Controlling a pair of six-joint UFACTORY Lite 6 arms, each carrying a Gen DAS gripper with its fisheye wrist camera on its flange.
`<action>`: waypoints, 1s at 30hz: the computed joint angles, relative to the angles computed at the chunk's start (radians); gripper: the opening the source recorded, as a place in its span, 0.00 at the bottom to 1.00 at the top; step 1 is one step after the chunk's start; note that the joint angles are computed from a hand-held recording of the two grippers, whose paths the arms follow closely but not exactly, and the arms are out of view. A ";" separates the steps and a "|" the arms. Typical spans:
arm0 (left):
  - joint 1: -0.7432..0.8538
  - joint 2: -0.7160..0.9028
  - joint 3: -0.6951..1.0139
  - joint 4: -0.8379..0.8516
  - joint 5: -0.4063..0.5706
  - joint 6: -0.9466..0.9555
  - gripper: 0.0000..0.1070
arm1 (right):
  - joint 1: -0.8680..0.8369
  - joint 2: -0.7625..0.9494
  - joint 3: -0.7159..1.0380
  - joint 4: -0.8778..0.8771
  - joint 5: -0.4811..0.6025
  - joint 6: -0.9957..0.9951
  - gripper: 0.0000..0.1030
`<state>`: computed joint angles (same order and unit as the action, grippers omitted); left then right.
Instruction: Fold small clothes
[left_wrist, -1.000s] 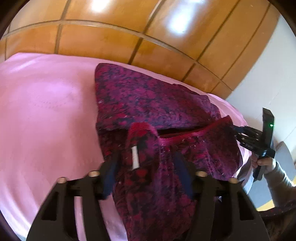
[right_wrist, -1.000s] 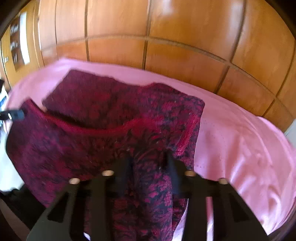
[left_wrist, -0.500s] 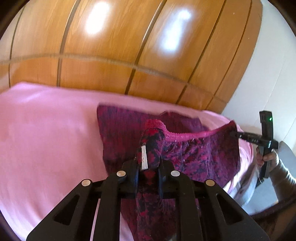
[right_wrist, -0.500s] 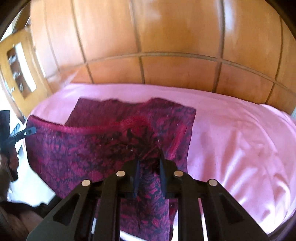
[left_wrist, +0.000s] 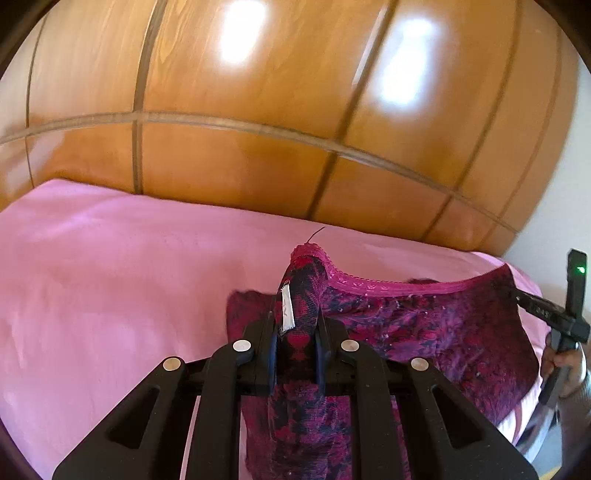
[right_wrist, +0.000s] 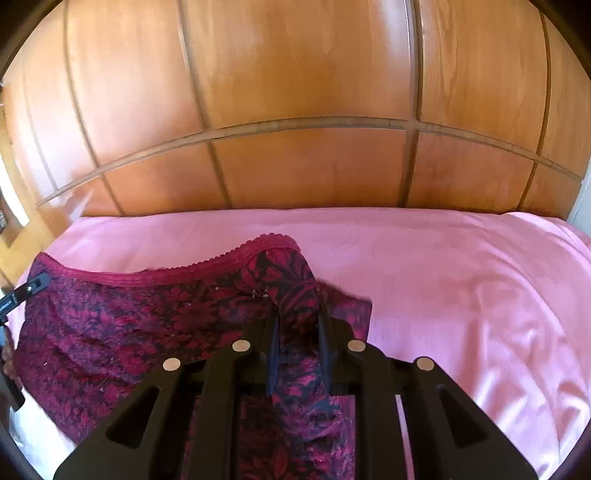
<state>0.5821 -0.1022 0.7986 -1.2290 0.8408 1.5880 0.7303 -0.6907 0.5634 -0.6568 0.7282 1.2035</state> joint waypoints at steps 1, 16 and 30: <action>-0.029 0.032 0.023 -0.013 -0.036 -0.008 0.13 | -0.052 0.069 0.021 -0.008 -0.055 -0.006 0.16; -0.271 0.581 0.423 0.141 -0.359 -0.341 0.17 | -0.435 0.688 0.176 0.132 -0.433 -0.221 0.20; 0.000 -0.133 -0.197 -0.142 -0.175 0.148 0.53 | -0.124 0.074 -0.025 0.043 -0.121 -0.092 0.61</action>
